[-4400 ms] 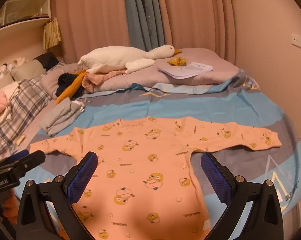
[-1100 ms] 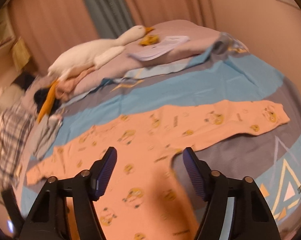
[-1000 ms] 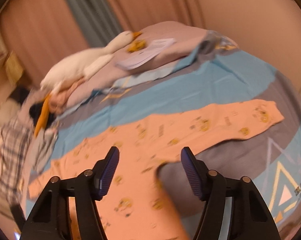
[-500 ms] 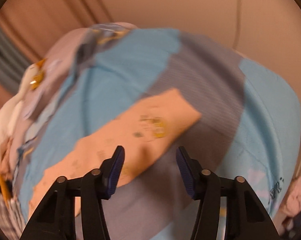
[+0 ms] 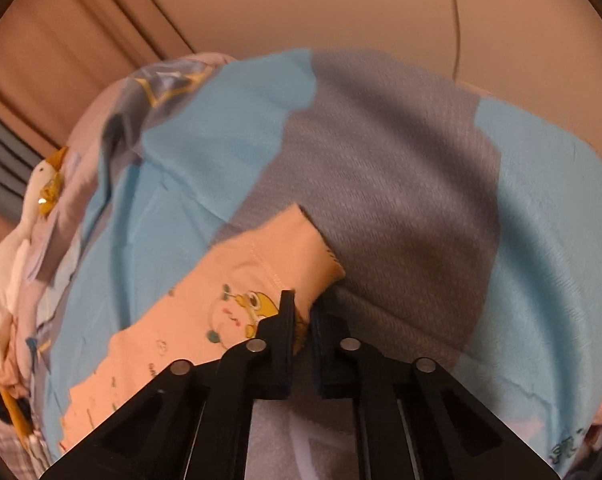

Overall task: Fold small clothes
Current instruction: 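Lower the right gripper onto the onesie sleeve end and close it, then lift the held sleeve up off the bed with the right gripper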

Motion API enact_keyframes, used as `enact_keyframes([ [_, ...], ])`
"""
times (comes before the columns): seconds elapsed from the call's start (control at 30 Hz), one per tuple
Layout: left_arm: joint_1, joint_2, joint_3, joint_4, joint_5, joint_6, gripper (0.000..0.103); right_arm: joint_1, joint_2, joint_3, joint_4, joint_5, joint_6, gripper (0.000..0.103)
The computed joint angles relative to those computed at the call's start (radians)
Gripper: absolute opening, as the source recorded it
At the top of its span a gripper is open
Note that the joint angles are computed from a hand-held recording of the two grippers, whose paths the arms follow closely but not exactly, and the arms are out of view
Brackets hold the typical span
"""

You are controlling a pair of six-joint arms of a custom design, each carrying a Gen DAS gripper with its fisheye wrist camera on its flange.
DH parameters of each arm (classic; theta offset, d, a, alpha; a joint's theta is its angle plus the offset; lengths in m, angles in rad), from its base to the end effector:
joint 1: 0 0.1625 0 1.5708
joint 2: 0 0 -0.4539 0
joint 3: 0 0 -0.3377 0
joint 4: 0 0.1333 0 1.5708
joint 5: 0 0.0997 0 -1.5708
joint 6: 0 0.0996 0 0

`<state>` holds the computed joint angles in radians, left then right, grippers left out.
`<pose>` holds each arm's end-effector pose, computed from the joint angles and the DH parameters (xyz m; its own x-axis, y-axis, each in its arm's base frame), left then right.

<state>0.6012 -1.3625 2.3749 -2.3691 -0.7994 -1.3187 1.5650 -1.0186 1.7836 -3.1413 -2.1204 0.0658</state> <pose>-0.1781 -0.3680 0.2292 -0.8510 -0.3669 -0.3757 -0.0734 0.7915 -0.6067 0.0777 -0.6125 0.3281 -0.8484 0.4264 0.3137 0.0599 0.6661 -0.7434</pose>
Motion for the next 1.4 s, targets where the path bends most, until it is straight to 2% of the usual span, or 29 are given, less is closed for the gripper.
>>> enact_keyframes([
  [0.03,-0.004,-0.005,-0.001,0.01,0.009,-0.004,0.069,0.008,0.001,-0.003,-0.016,-0.031,-0.011,0.008],
  [0.13,-0.013,-0.018,-0.005,0.033,0.036,-0.016,0.069,0.0,-0.005,-0.013,0.004,-0.02,-0.012,0.007],
  [0.23,-0.023,-0.039,-0.005,0.049,0.051,-0.031,0.069,0.023,0.007,-0.019,-0.016,-0.058,-0.045,0.007],
  [0.33,-0.034,-0.055,-0.017,0.084,0.071,-0.041,0.069,0.076,0.019,-0.031,-0.07,-0.095,-0.108,0.007],
  [0.43,-0.049,-0.068,-0.032,0.137,0.108,-0.063,0.07,0.12,0.018,-0.054,-0.076,-0.083,-0.138,0.007],
  [0.6,-0.077,-0.11,-0.039,0.204,0.155,-0.11,0.071,0.223,0.029,-0.091,-0.093,-0.075,-0.243,0.007],
  [0.8,-0.116,-0.159,-0.062,0.36,0.204,-0.204,0.071,0.323,0.058,-0.108,-0.08,-0.008,-0.322,0.007],
  [0.93,-0.138,-0.189,-0.067,0.428,0.225,-0.26,0.071,0.372,0.093,-0.13,-0.03,0.045,-0.357,0.007],
  [1.03,-0.152,-0.206,-0.07,0.474,0.232,-0.3,0.071,0.4,0.118,-0.123,-0.028,0.063,-0.39,0.007],
  [1.17,-0.167,-0.219,-0.081,0.555,0.237,-0.361,0.071,0.425,0.139,-0.116,0.042,0.136,-0.394,0.007],
  [1.4,-0.183,-0.237,-0.093,0.669,0.241,-0.446,0.071,0.473,0.18,-0.073,0.085,0.175,-0.433,0.007],
])
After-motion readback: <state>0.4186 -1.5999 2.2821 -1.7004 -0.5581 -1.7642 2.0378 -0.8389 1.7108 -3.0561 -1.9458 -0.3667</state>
